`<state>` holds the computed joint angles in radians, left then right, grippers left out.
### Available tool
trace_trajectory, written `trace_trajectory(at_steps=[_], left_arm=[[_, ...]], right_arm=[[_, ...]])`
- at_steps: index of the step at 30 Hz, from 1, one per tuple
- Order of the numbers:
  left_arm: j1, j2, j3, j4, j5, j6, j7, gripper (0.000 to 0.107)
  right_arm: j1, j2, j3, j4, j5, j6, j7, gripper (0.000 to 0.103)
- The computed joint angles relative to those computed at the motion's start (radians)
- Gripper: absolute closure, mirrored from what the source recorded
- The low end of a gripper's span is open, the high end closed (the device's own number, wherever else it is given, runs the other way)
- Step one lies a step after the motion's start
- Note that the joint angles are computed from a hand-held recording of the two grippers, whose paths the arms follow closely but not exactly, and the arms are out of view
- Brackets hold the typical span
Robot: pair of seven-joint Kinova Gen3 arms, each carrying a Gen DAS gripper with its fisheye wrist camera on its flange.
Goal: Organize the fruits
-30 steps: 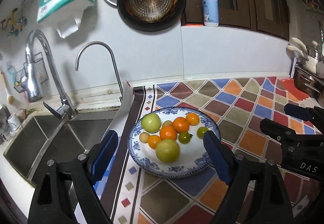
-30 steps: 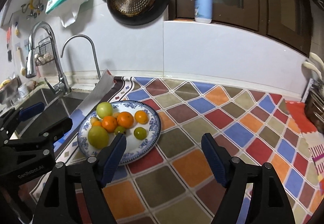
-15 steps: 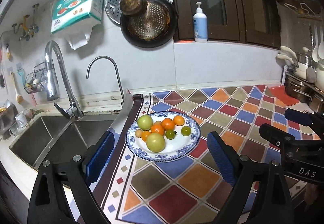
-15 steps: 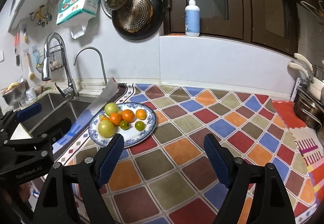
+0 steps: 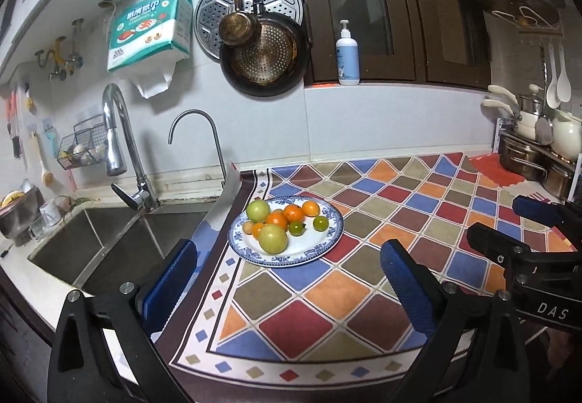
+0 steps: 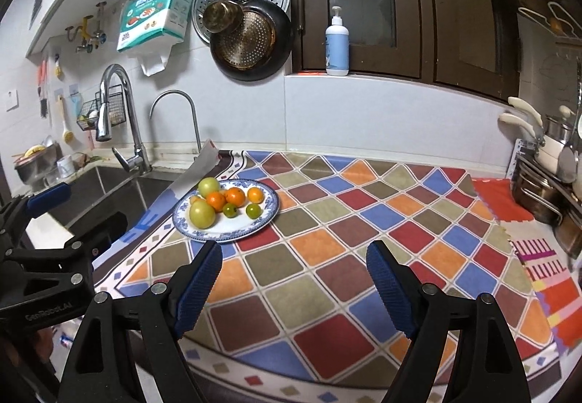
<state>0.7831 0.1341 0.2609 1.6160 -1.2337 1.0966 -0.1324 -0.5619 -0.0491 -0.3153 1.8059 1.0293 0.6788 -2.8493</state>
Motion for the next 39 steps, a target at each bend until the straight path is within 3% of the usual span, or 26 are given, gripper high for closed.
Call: trace_trajectory(at_steps=[21,39], left_arm=[[0.061,-0.047,0.077,0.054,-0.016,0.118,0.073,0.005],[0.078,-0.057,0.104,0.059,-0.004,0.143,0.080,0.005]], right_arm=[[0.001,-0.110,-0.131,0.086,0.045,0.112,-0.109,0.021],[0.018,-0.147,-0.179,0.109,0.039,0.141,-0.132,0.021]])
